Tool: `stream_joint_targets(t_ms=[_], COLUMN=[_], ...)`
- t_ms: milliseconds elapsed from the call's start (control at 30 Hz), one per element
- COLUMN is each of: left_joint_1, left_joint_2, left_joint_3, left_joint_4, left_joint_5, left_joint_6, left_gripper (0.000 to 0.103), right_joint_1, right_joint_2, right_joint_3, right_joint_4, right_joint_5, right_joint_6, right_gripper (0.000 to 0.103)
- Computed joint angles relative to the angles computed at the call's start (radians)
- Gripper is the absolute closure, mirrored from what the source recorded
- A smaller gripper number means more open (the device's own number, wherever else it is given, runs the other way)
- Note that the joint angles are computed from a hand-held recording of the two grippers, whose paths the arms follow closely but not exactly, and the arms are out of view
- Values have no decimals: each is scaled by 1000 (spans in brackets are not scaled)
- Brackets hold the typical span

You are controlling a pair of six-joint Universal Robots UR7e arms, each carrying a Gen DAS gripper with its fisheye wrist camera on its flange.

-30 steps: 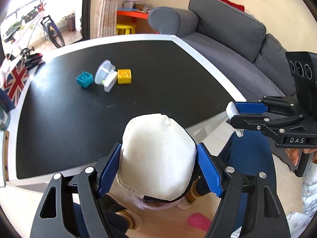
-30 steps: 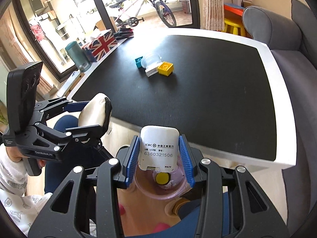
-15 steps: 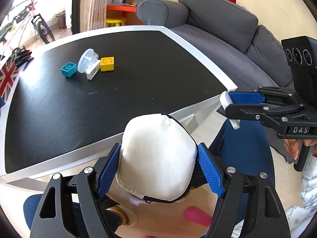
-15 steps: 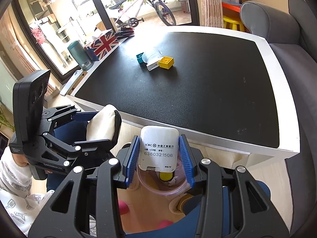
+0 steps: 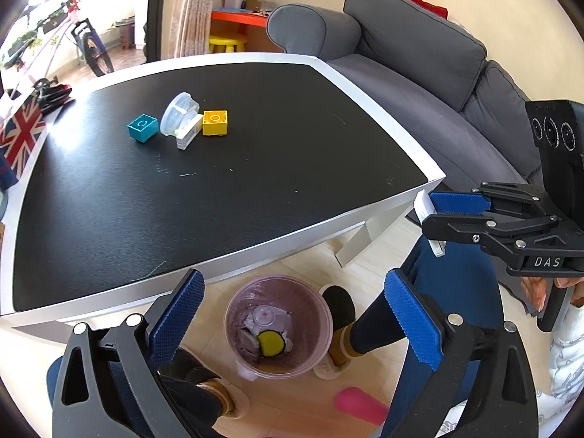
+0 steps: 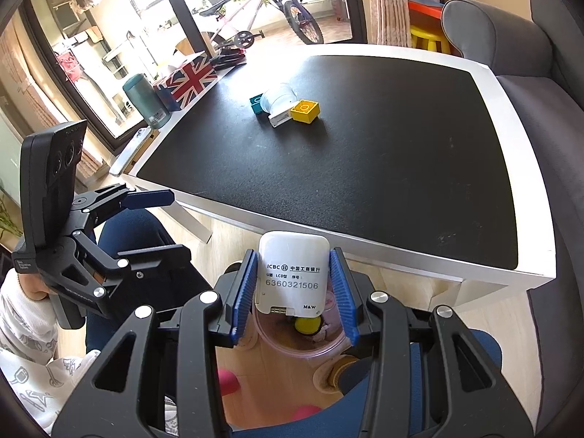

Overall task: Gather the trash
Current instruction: 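Open the right gripper to drop the white box into the pink bin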

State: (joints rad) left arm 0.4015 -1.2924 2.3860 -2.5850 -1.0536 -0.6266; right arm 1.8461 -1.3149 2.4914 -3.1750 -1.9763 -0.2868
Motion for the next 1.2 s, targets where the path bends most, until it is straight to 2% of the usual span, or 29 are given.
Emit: stream_joint_targets(t_ms=[467,567,633,667,900,1200], left_joint_1=[-6,-5,-5,-4,7,12], left_joint_2=[-78,-98,-112,-116,-122,-111], left_joint_3=[21,26,29,31,32,26], left_joint_4=[38,51,62,64,71,60], left_joint_5=[30,38,46,49,42,38], left_joint_6=[-41,-48,-55,-57,-54,-41], left_gripper=[8,8,8,8,8,8], right_joint_1=[9,20,24,23,18,15], right_joint_2=[36,46,56,56,67,62], right_joint_3=[-19,-33,-39,-38,-47,-43], right_joint_4=[31,50,48,38,33,32], right_joint_5=[35,45,47,52,20,18], right_joint_6=[-1,-9,-11,-11,32,44], right_gripper=[62,59,17,13,7,7])
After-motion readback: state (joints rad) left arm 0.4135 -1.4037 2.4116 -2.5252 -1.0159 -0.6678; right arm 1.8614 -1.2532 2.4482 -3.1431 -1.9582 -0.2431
